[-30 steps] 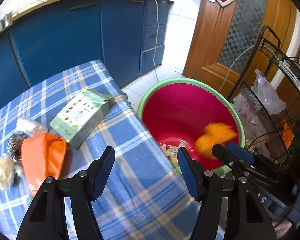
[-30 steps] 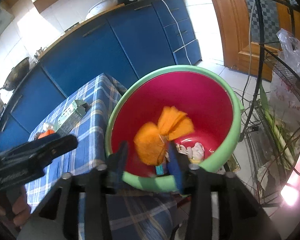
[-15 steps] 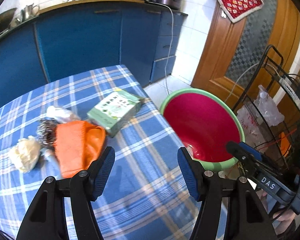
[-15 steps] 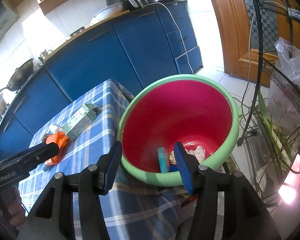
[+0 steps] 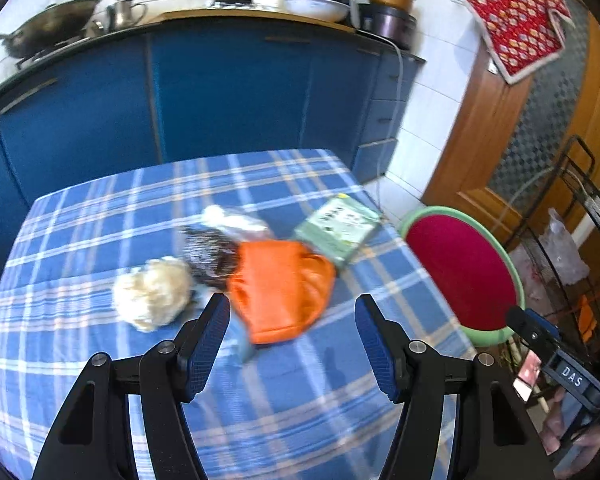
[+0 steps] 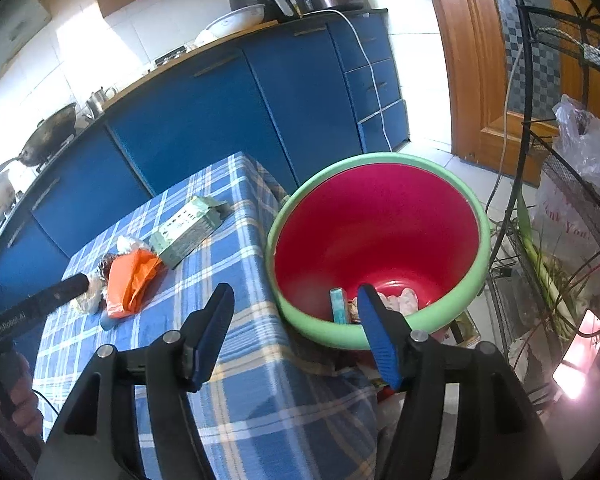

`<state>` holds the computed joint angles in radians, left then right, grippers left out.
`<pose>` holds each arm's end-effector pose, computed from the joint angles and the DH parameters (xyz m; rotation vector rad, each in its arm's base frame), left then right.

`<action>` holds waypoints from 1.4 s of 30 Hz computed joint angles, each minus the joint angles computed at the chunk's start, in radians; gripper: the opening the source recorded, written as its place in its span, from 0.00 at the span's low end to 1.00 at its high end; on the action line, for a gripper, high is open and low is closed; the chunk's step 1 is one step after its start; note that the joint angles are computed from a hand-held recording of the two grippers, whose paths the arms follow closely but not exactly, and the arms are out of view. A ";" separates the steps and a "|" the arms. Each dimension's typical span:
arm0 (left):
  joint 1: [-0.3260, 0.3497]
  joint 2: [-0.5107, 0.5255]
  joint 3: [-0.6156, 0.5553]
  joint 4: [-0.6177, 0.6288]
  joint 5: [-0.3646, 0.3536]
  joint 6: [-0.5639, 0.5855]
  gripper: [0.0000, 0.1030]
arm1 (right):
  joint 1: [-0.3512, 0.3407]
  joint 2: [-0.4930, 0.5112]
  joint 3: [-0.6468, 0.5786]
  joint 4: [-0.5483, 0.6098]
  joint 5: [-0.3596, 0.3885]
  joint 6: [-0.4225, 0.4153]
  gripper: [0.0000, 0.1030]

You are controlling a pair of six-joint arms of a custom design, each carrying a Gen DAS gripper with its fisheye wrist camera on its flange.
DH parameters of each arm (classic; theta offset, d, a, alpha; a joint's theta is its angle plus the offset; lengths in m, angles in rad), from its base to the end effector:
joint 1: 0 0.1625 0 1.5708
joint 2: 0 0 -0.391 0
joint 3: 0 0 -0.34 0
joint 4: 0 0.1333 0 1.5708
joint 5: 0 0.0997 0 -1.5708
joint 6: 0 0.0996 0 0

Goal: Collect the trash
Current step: 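Move both open tools back over the table, then grasp the crumpled white paper with the left tool while the right tool grasps the orange mesh bag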

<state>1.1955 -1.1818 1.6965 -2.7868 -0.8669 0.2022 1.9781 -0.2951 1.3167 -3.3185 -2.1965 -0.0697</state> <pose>-0.0247 -0.6023 0.3632 0.3660 2.3390 -0.9295 0.3381 -0.5944 -0.0080 0.2864 -2.4528 1.0511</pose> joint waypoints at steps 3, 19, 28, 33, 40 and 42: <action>0.019 -0.004 -0.011 -0.014 0.022 0.007 0.65 | 0.008 0.012 -0.015 0.026 -0.016 0.008 0.63; 0.129 0.088 -0.136 -0.066 0.127 0.039 0.65 | 0.038 0.067 -0.105 0.144 -0.093 0.035 0.64; 0.169 0.109 -0.163 -0.067 0.046 0.028 0.65 | 0.056 0.124 -0.213 0.234 -0.097 0.019 0.64; 0.198 0.108 -0.174 -0.039 -0.038 -0.008 0.65 | 0.060 0.172 -0.297 0.305 -0.088 0.040 0.64; 0.216 0.104 -0.175 -0.063 -0.085 -0.029 0.58 | 0.061 0.232 -0.401 0.392 -0.050 0.079 0.64; 0.219 0.102 -0.174 -0.067 -0.092 -0.030 0.54 | 0.065 0.254 -0.444 0.422 -0.040 0.077 0.64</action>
